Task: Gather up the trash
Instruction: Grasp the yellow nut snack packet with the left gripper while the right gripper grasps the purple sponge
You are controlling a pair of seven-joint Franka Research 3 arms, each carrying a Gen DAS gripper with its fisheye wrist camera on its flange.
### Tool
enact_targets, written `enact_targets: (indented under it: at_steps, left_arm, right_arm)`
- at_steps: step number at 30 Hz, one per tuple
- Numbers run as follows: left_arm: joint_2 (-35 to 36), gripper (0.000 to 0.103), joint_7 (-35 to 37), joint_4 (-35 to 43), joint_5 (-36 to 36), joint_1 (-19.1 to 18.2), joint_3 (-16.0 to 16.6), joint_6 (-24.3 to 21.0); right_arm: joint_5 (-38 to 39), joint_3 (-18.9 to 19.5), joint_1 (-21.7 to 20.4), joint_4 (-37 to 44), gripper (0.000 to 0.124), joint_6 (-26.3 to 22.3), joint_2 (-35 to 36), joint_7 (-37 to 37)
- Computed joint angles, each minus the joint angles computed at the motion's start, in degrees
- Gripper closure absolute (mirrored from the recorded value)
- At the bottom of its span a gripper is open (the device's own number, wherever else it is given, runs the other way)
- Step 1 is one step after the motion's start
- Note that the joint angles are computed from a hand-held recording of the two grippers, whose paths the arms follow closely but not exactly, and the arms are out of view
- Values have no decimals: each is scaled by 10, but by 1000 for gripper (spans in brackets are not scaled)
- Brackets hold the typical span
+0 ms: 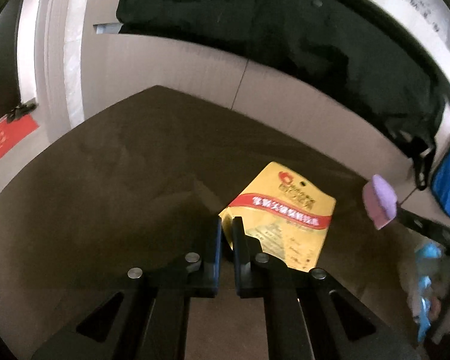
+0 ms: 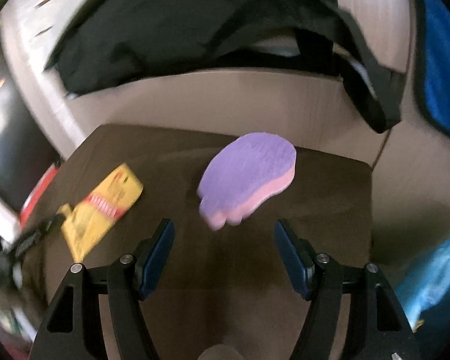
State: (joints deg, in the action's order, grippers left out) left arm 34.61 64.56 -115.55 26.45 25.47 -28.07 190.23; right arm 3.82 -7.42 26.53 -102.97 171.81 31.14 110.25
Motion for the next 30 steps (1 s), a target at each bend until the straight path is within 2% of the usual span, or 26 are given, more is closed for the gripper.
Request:
enact_targets:
  at_steps: [2,4,6,10,12,13,15,16,18,20,21,22,25,27,28,30]
  left_arm:
    - [7,96,-3,-7,11,30,-26,16]
    - [20,96,-7,-6,30,66,-60,10]
    - [33,96,-5,-3,42,93,-87,0]
    - [39,96,3,-5,42,109,-107,-6]
    - [43,96,7,-4,39,113,-112,-8]
    - [44,96,9,-4,37,114,-113,-9]
    - [48,95,14,-3,35,119,-119,-12]
    - [49,94,16,-2,33,120,-120,-14]
    - [56,88,25,0,30,129,-132,-23]
    - [73,61,42,2,28,151,-157,-29]
    - [78,55,48,2,25,150,-156,-15]
    - [90,52,56,1,33,166,-173,-11]
    - [101,50,70,2,58,177,-188,6]
    - [83,42,84,6,81,154,-167,11]
    - [62,40,97,12,92,123,-140,7]
    - [49,40,123,28,102,95,-121,-20]
  right_arm:
    - [0,-27,15,53,58,-30,36,39]
    - [-5,-38,17,112,58,-65,74,69]
    - [-12,-33,8,165,55,-103,105,84]
    - [-84,-74,34,279,55,-197,170,138]
    - [-113,-76,35,338,55,-256,201,143]
    - [-125,-73,33,350,57,-267,208,140]
    - [-140,-55,23,320,63,-231,191,138]
    - [-128,-25,3,292,64,-201,174,114]
    - [-114,0,-11,234,68,-159,138,90]
    - [-106,15,-16,171,68,-120,98,61]
    - [-99,22,-18,146,68,-105,82,47]
    - [-91,34,-23,105,68,-80,56,27]
    - [-62,58,-33,-1,68,-23,-10,-24]
    - [-46,61,-32,-45,68,-3,-37,-47]
    - [-38,65,-34,-71,68,9,-53,-61]
    - [-20,75,-41,-109,68,22,-74,-90]
